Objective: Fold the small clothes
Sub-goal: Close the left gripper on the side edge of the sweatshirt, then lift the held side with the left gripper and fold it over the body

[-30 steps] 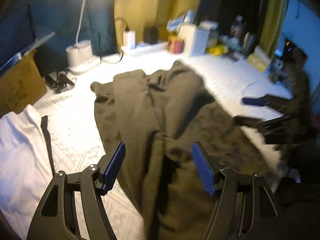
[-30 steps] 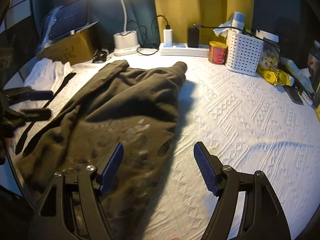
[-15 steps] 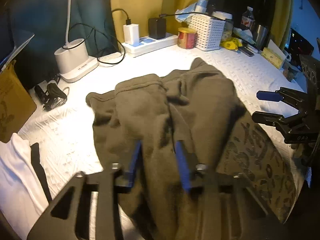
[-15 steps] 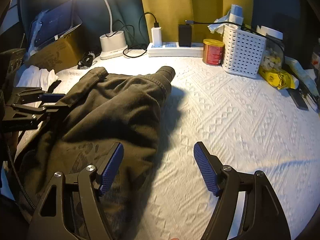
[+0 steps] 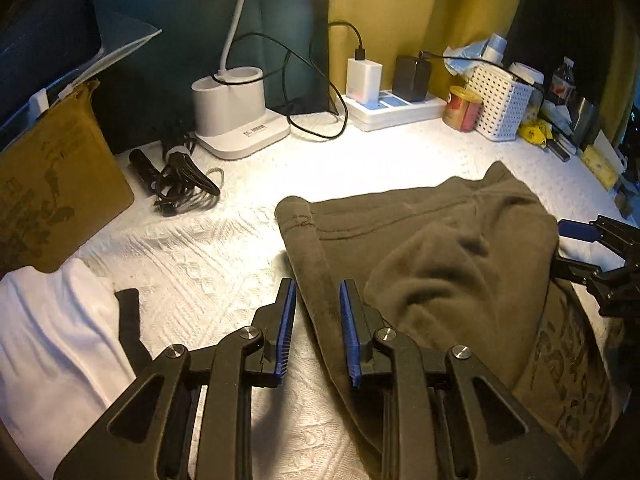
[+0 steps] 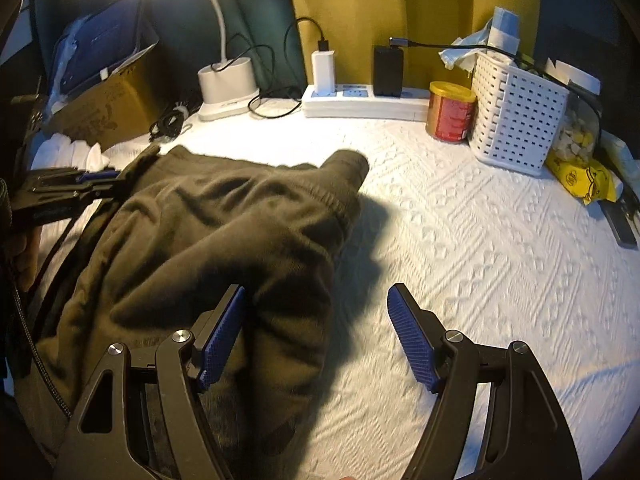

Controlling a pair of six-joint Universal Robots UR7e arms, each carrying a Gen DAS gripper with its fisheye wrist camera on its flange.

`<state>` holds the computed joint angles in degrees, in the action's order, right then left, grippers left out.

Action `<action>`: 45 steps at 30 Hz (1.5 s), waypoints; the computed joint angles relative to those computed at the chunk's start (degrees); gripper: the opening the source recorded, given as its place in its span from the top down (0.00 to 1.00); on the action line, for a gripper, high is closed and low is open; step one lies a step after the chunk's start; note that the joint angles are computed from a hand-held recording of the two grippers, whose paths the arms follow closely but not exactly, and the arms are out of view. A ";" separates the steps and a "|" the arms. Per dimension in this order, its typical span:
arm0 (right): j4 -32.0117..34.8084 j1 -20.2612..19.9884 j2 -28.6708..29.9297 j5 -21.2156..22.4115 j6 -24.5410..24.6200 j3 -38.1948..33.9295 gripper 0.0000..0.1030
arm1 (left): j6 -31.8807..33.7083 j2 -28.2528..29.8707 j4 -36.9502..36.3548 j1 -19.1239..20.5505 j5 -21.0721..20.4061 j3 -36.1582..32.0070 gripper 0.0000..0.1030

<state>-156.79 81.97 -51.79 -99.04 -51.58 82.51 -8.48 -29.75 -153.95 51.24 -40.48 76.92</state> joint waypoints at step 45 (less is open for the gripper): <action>13.72 -0.87 13.49 5.30 12.51 -28.43 0.95 | 8.47 5.68 -0.77 3.04 1.56 -10.39 0.95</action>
